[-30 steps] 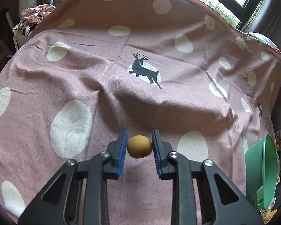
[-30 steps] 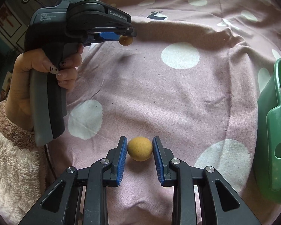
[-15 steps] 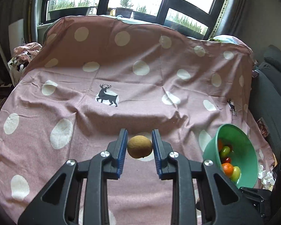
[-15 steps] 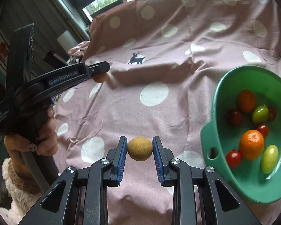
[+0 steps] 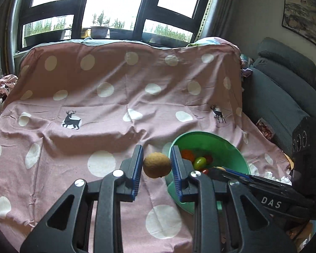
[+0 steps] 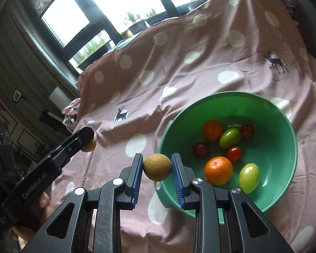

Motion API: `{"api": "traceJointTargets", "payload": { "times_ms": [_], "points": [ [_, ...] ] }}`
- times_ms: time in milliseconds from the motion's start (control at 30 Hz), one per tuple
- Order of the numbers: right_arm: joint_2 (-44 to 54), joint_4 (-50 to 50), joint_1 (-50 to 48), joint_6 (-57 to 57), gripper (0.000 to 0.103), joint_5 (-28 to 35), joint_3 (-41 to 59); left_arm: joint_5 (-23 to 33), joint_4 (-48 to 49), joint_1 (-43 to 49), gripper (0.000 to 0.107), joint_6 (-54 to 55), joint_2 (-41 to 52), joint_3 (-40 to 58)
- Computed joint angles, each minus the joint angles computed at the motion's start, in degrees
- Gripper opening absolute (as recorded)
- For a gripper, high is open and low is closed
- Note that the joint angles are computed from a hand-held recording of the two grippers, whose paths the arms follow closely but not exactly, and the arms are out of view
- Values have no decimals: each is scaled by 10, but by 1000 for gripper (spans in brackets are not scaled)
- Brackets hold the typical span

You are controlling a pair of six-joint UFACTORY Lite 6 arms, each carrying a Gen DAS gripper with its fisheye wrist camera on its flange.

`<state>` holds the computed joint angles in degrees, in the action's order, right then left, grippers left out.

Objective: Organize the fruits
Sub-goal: 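Carry both tan fruits over the green bowl with both grippers, then open both grippers to release the tan fruits into the bowl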

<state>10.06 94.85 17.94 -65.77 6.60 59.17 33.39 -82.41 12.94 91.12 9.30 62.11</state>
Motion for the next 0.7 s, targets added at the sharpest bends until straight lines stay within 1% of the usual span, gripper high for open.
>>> {"api": "traceJointTargets", "payload": {
  "times_ms": [67, 100, 133, 267, 333, 367, 467, 500, 600, 700],
  "points": [
    [-9, 11, -12, 1, 30, -14, -11, 2, -4, -20, 26, -2, -2, -10],
    [-10, 40, -21, -24, 30, -12, -16, 2, -5, -32, 26, 0, -1, -14],
    [-10, 45, -30, -26, 30, -9, -18, -2, -8, -44, 26, 2, 1, -18],
    [-15, 37, -55, 0, 30, -21, -35, -31, -24, -95, 27, 21, 21, -27],
    [-9, 45, -73, -4, 30, -12, -37, -41, -25, -112, 27, 23, 40, -23],
    [-5, 38, -81, 4, 30, -7, -39, -47, -27, -120, 27, 23, 48, -22],
    [5, -69, -89, 116, 30, -21, -35, -54, -24, -139, 27, 22, 69, -14],
    [7, -91, -91, 139, 30, -22, -34, -55, -21, -144, 27, 18, 75, -10],
    [15, -67, -101, 114, 30, -7, -32, -64, -18, -157, 27, 13, 91, 0],
    [19, -82, -104, 127, 30, -4, -31, -81, -25, -166, 27, 14, 102, 2]
  ]
}}
